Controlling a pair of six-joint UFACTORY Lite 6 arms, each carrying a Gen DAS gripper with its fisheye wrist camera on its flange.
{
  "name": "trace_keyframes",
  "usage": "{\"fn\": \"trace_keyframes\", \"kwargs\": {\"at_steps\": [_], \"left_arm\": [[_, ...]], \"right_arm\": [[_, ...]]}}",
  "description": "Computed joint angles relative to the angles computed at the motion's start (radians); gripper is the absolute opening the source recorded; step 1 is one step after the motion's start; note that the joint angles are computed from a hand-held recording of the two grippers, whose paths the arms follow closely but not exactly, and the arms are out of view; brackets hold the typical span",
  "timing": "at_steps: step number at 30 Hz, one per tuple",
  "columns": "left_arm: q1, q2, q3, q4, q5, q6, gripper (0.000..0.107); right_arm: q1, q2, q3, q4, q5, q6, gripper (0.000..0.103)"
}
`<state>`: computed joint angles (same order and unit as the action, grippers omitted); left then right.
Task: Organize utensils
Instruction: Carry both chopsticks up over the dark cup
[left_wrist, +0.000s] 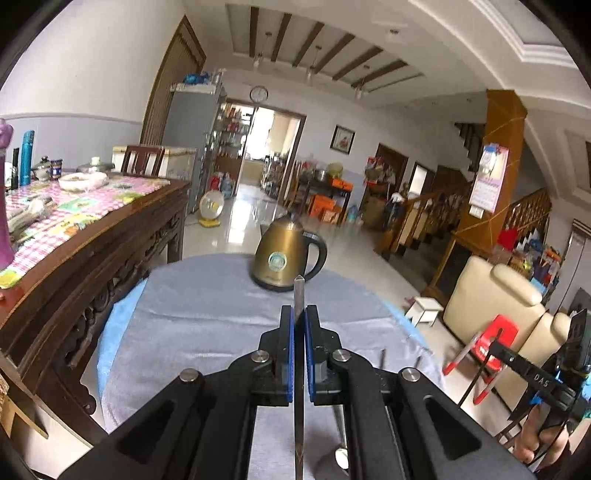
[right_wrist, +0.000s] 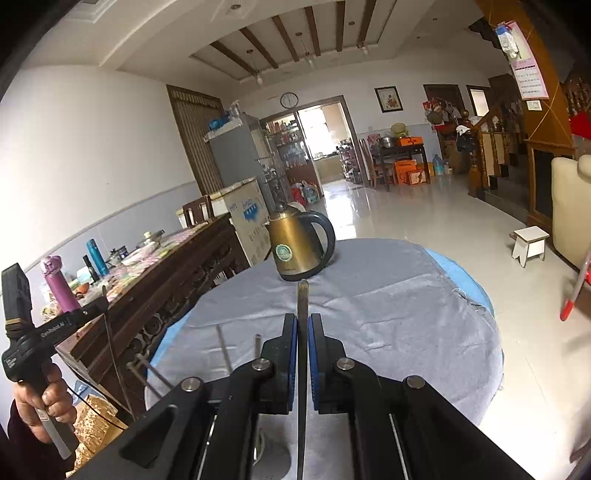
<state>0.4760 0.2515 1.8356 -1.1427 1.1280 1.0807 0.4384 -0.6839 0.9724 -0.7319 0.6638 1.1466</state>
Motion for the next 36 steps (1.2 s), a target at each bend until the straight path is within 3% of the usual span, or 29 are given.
{"fn": "trace_keyframes", "kwargs": {"at_steps": [3, 8, 13, 25, 36], "left_arm": [[0.035, -0.071, -0.068, -0.044, 0.021, 0.028, 0.005], [0.088, -0.204, -0.204, -0.125, 0.036, 0.093, 0.005], [0.108, -0.305, -0.314, -0.213, 0.019, 0.158, 0.005], [0.017, -0.442, -0.445, -0.126, -0.165, 0.206, 0.005], [0.008, -0.478, -0.504, -0.099, -0.237, 0.214, 0.005]], "right_arm": [[0.134, -0.021, 0.005, -0.152, 0.086, 0.148, 0.007], [0.443, -0.05, 0.009, -0.389, 0.321, 0.39, 0.007], [0.667, -0.051, -0.001, -0.556, 0.515, 0.523, 0.007], [0.704, -0.07, -0.081, -0.597, 0.513, 0.616, 0.007], [0.631, -0.012, -0.08, -0.581, 0.393, 0.631, 0.007]]}}
